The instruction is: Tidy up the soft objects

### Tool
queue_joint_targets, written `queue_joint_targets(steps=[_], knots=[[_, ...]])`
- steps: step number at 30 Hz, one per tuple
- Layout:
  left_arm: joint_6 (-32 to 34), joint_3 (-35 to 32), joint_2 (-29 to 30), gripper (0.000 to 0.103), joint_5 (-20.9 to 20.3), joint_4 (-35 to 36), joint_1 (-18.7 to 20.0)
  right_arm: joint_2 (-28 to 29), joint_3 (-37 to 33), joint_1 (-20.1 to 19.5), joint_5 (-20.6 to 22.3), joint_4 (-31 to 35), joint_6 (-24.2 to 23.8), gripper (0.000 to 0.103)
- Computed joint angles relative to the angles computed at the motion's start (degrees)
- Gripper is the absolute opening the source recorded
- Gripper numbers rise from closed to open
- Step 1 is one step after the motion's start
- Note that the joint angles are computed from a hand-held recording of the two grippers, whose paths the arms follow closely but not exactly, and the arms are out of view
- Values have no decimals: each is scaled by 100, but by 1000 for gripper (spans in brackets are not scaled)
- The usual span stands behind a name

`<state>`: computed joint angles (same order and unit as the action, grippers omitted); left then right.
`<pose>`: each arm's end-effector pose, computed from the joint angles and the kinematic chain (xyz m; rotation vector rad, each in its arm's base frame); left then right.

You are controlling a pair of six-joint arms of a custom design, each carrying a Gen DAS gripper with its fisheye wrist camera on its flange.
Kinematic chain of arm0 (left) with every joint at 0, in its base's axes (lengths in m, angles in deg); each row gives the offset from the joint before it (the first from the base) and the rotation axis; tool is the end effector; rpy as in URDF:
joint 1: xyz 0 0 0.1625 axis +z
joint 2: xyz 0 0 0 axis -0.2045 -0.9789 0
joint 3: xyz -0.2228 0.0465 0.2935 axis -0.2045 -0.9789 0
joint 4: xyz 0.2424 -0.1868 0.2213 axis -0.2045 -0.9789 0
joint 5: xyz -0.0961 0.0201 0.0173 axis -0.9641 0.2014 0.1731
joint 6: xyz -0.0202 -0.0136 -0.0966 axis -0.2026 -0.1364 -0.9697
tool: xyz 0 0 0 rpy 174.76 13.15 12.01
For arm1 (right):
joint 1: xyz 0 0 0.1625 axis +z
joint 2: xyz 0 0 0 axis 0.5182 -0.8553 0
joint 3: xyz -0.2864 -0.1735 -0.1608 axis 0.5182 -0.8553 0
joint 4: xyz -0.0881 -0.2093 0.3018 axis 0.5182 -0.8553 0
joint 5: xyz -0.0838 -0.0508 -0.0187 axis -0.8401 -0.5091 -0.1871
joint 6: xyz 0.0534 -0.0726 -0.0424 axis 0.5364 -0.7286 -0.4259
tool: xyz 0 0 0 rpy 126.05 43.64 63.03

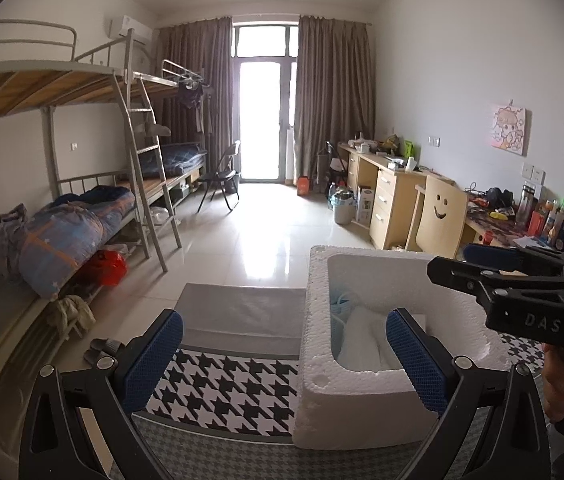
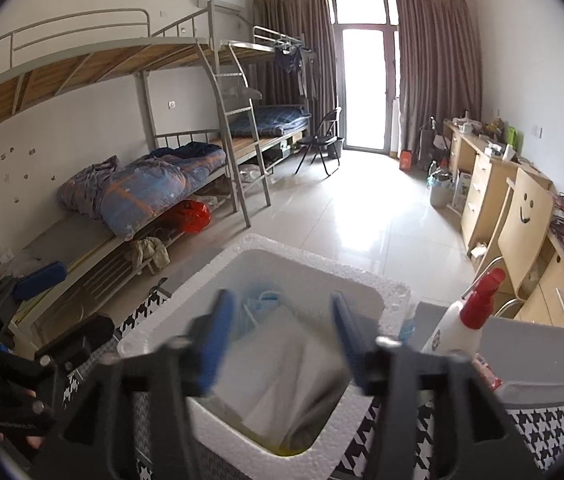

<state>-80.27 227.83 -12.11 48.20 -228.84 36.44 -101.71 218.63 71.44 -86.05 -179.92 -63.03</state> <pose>-0.2433 -0.3515 0.1477 0.7719 2.2064 -1.1904 0.1839 -0.3786 0.2447 0.7572 -2.2912 1.0676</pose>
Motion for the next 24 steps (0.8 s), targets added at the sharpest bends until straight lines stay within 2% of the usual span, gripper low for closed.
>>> queue_joint_targets(steps=[6, 15, 24], knots=[[2, 56, -16, 102, -29, -82, -26, -5, 182, 44, -62, -349, -134, 76], [-83, 174, -189, 102, -121, 20, -145, -175, 508, 126, -53, -708, -181, 77], [-310, 491, -347, 102, -95, -38, -489, -477, 926, 238, -112, -1075, -75, 80]])
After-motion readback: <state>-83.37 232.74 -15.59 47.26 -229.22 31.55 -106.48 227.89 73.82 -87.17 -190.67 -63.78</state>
